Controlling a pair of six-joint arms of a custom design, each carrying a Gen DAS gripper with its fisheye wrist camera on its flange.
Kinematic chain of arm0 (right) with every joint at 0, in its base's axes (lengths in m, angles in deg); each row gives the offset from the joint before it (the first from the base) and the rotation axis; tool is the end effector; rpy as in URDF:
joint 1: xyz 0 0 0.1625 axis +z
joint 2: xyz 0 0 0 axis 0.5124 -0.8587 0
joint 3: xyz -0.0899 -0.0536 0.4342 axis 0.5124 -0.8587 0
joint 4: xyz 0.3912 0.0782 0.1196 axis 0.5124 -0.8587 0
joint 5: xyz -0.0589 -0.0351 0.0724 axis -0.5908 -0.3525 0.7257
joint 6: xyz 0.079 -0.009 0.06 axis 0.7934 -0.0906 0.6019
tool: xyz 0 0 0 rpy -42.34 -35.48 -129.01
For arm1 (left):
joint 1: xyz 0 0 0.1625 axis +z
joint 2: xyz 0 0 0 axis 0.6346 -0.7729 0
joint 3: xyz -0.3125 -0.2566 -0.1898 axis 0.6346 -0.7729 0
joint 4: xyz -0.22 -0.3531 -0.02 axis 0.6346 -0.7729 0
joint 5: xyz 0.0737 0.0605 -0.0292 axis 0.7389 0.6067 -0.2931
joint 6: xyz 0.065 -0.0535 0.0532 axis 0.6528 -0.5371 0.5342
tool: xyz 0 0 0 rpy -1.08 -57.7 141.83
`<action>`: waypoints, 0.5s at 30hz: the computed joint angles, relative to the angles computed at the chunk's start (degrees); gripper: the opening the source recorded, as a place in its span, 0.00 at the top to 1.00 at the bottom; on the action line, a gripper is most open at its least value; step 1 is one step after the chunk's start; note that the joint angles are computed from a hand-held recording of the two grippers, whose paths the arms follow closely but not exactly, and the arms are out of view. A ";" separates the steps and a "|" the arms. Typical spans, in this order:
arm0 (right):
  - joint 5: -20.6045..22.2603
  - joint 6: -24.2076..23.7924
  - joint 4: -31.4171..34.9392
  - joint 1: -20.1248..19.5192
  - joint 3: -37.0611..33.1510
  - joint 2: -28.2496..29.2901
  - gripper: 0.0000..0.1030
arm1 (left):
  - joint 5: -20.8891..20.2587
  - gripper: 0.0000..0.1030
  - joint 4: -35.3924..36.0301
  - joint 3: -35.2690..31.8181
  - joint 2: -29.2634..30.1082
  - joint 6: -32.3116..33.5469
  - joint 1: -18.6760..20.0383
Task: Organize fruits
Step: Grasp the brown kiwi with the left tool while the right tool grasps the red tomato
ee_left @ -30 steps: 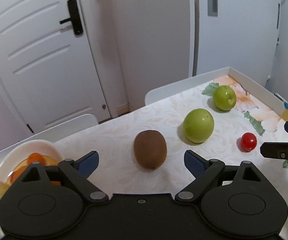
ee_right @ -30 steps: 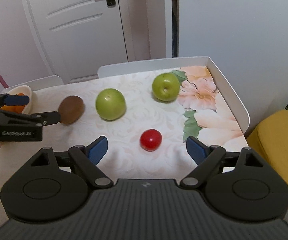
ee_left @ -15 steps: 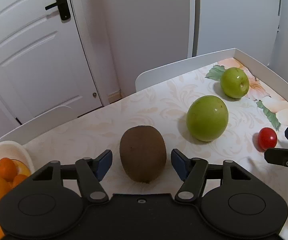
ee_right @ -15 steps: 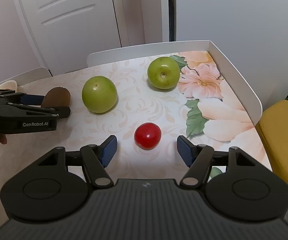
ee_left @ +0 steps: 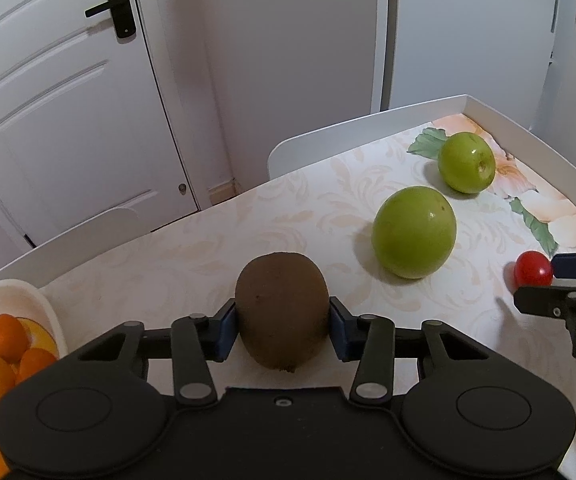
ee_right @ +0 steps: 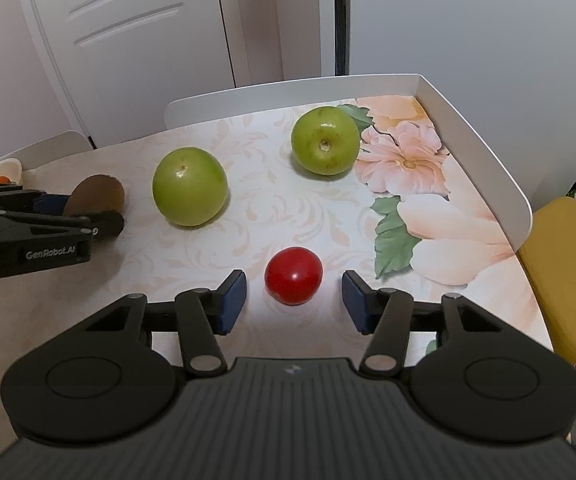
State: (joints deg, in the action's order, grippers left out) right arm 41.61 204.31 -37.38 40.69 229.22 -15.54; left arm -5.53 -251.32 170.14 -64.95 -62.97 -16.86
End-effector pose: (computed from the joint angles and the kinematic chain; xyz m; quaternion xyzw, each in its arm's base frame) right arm 0.0289 -0.2648 0.1619 0.1762 -0.8838 0.3010 0.3119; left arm -0.1944 -0.3082 -0.0161 0.2581 0.8590 -0.2681 0.3517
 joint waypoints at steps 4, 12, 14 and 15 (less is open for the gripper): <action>-0.29 -0.67 -0.71 -0.20 -0.25 0.86 0.40 | -0.06 0.52 1.17 0.47 -0.27 -1.86 -0.70; -0.96 -2.40 -0.83 -0.51 -0.60 1.51 0.54 | -0.35 0.52 5.88 1.98 -1.94 -8.47 -3.24; -1.47 -2.78 0.06 -0.44 -0.62 0.97 0.54 | -0.66 0.52 7.66 2.66 -2.81 -11.09 -4.26; -1.47 -2.99 0.48 -0.20 -0.71 0.87 0.54 | -0.80 0.52 8.87 2.99 -3.33 -12.77 -4.94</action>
